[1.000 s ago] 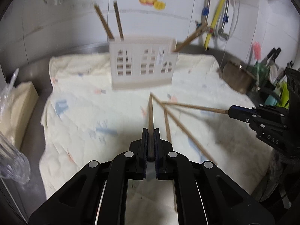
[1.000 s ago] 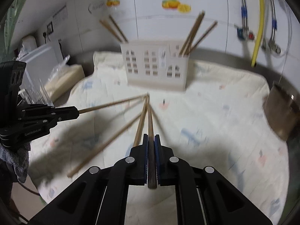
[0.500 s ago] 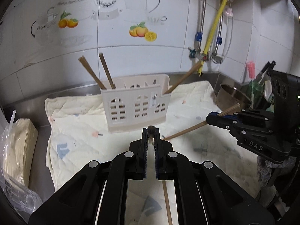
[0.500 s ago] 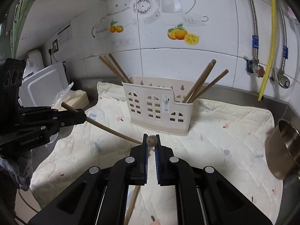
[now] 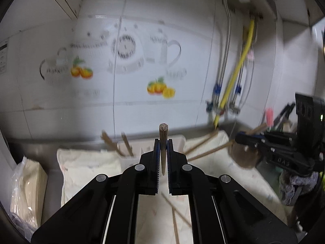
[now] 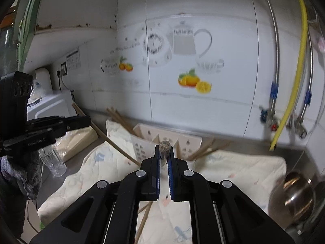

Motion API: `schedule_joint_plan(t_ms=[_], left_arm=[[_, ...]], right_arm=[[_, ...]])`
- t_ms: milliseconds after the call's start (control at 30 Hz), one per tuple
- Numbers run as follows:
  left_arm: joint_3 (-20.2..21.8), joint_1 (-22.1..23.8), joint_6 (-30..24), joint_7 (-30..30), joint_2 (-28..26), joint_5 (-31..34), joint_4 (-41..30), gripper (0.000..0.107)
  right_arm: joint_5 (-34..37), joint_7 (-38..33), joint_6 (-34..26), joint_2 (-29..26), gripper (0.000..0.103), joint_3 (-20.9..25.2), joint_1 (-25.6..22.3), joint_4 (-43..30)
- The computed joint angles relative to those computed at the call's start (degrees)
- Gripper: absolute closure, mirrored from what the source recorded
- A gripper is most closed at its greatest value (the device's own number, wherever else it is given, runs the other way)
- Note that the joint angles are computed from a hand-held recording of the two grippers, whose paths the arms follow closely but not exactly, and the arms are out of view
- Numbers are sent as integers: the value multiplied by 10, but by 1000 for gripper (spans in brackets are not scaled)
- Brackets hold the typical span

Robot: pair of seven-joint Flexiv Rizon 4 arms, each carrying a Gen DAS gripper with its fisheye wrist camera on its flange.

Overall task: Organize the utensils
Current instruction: 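Lift both held chopsticks upright over the white holder, then lower both chopsticks into the holder and open both tools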

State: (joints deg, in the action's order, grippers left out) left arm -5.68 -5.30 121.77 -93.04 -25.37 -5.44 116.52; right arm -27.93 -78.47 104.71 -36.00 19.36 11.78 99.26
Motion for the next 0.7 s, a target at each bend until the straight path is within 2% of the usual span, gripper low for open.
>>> schedule_joint_plan(t_ms=[167,267,400,633,700], left_arm=[[17,-12,33,-4,-3,-34,-12,102],[47,-49,41,32,-11,-89,-24,102],[35,-34,51,32,-11,-90,-29,102],[25,-20,63,23,-15,-83,-47,102],[44,-45,66,50,-25,-118,-57,102]], right_arm=[[8,-4,14,12,96,-27,18,-10],[12,-2,15,9,96,-40,28,-22],[28,-4,10,2,96,-83,64,-42],[30,-9,-38,-26,96,-73,62,-79],[32,-14,-55,-34,96,-72,64,-90]])
